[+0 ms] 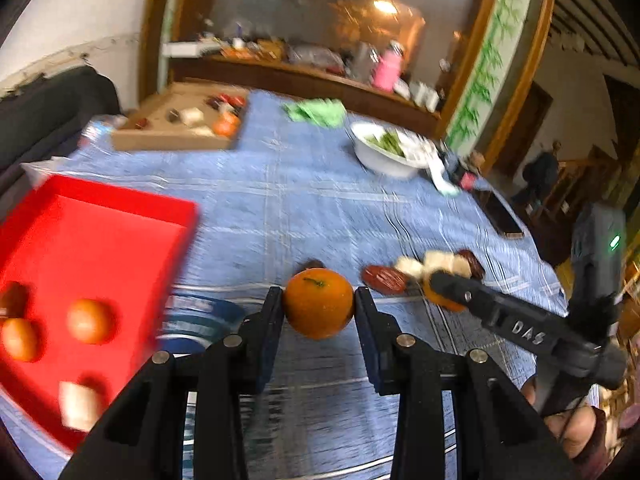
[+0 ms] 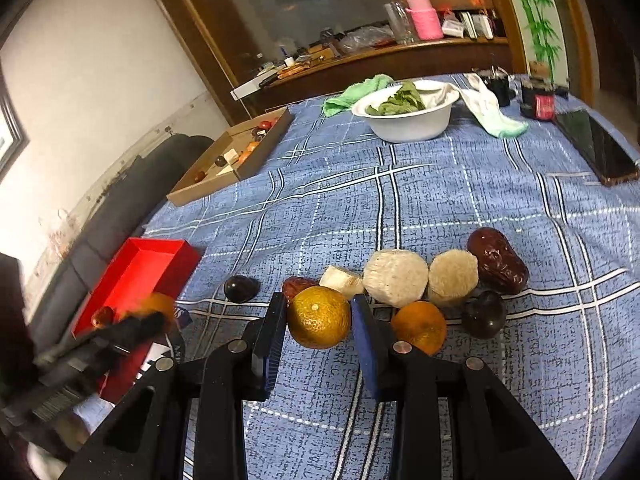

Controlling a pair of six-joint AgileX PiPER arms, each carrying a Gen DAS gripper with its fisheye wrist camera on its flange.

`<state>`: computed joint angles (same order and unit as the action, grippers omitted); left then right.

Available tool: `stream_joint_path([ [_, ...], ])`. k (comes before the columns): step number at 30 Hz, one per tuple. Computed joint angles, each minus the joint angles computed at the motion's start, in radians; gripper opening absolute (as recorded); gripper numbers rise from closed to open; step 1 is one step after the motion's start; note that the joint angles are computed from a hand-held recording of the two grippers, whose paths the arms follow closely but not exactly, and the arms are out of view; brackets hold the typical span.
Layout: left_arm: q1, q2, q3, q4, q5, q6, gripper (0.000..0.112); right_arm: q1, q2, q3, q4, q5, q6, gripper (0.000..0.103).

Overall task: Organize fruits
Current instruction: 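Carry both oranges into the red tray and open both tools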

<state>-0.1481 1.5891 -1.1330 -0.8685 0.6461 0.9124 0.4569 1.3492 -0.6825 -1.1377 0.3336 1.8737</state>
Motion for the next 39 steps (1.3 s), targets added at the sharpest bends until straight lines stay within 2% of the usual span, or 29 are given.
stream_joint_path([
  [4,0.122,-0.053,0.013,-0.024,-0.026,0.093,0.035,0.05,0.027,-0.027,0.009,0.071,-0.014,0.035],
  [6,0.203,-0.036,-0.022,-0.028,0.006,0.13,0.035,0.069,0.03,-0.044,0.027,0.092,-0.03,0.035],
  [10,0.325,0.078,-0.18,0.031,0.098,0.093,0.035,0.134,0.061,-0.136,0.139,0.116,-0.14,0.036],
  [13,0.372,0.209,-0.355,0.099,0.173,0.002,0.035,0.187,0.149,-0.287,0.266,0.139,-0.305,0.036],
  [17,0.387,0.364,-0.55,0.182,0.247,-0.129,0.035,0.201,0.326,-0.544,0.575,0.134,-0.652,0.036],
  [20,0.405,0.474,-0.699,0.209,0.34,-0.212,0.035,0.227,0.465,-0.734,0.705,0.189,-0.819,0.036],
  [26,0.411,0.562,-0.818,0.239,0.411,-0.275,0.035,0.241,0.705,-1.063,0.799,0.336,-0.98,0.036],
  [33,0.418,0.622,-0.899,0.229,0.472,-0.31,0.035,0.223,0.851,-1.276,0.825,0.455,-1.061,0.036],
  [35,0.422,0.618,-0.895,0.212,0.476,-0.301,0.038,0.221,0.895,-1.347,0.83,0.488,-1.082,0.038],
  [37,0.429,0.609,-0.888,0.195,0.479,-0.298,0.05,0.219,0.912,-1.375,0.83,0.495,-1.092,0.038],
  [39,0.439,0.585,-0.86,0.17,0.467,-0.278,0.051,0.221,0.915,-1.376,0.83,0.489,-1.092,0.039],
])
